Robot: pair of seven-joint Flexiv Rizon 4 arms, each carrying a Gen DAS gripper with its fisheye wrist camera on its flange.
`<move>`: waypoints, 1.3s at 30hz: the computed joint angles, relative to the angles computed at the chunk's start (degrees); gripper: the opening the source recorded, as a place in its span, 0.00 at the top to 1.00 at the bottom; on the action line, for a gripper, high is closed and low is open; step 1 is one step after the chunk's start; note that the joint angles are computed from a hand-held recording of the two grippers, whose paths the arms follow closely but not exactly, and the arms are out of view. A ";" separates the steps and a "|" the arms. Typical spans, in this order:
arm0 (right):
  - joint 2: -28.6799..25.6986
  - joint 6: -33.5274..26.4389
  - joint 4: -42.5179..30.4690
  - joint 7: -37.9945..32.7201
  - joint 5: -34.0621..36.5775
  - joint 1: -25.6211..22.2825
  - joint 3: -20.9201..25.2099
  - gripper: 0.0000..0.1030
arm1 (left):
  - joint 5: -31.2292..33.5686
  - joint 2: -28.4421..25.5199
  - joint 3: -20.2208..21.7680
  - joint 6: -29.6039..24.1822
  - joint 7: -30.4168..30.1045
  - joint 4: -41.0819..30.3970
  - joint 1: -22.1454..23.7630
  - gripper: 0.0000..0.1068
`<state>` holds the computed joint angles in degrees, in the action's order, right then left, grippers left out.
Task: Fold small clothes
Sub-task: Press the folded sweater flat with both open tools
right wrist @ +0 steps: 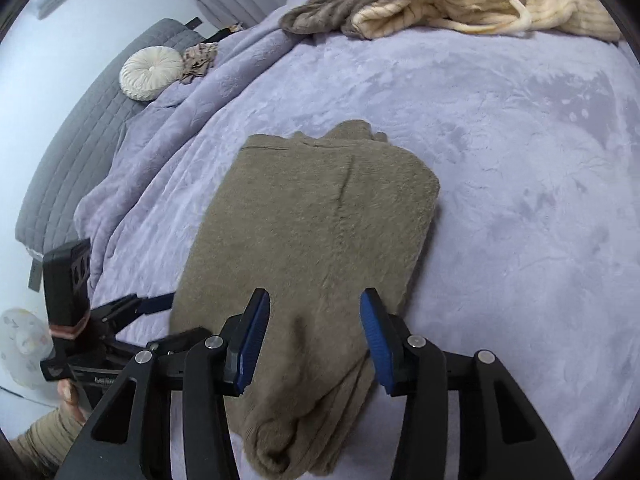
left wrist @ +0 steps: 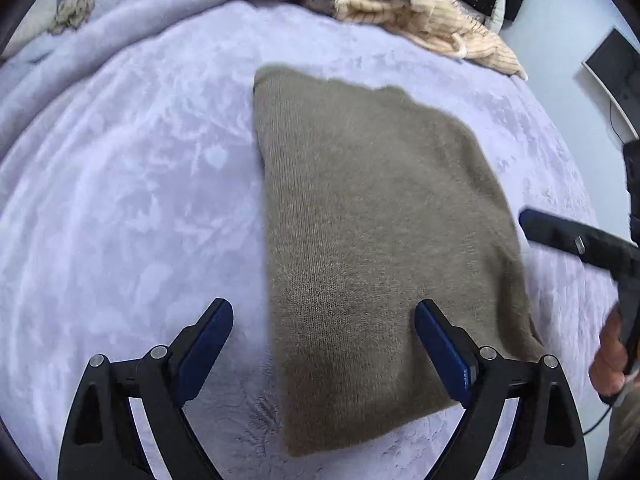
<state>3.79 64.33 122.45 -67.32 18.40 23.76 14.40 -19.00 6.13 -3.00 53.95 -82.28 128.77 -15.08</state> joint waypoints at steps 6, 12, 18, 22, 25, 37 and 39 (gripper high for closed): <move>5.49 0.81 2.10 -6.97 6.42 5.95 2.12 0.50 | 6.00 -2.59 -0.86 -1.01 -2.60 -2.74 1.22 0.12; 4.16 -1.18 7.33 5.98 -5.36 4.82 4.58 0.51 | 1.91 -3.00 -0.12 -0.11 0.28 -0.13 0.81 0.12; 8.12 3.06 12.04 8.30 -1.12 5.16 2.79 0.53 | 4.13 -2.10 -0.04 -1.39 0.40 0.40 0.91 0.12; 11.26 2.57 13.08 16.07 -9.98 3.13 4.66 0.47 | 1.73 0.58 0.51 0.58 1.26 0.23 0.81 0.12; 10.32 6.39 11.79 14.15 -10.66 4.81 2.88 0.36 | 8.42 -2.27 -1.06 -0.52 -3.66 -4.25 2.31 0.12; 1.03 -6.90 6.13 24.85 -36.93 0.67 2.02 0.34 | 6.19 -8.80 -0.73 -4.14 -2.58 -11.93 3.13 0.10; 0.00 -8.10 4.73 25.77 -43.29 0.38 1.92 0.34 | 11.95 -11.01 -0.98 -5.02 -5.61 -15.46 2.83 0.10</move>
<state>3.79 56.23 127.18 -41.54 -24.89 24.13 16.32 -7.05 -4.88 -3.98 48.93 -87.89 113.32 -12.25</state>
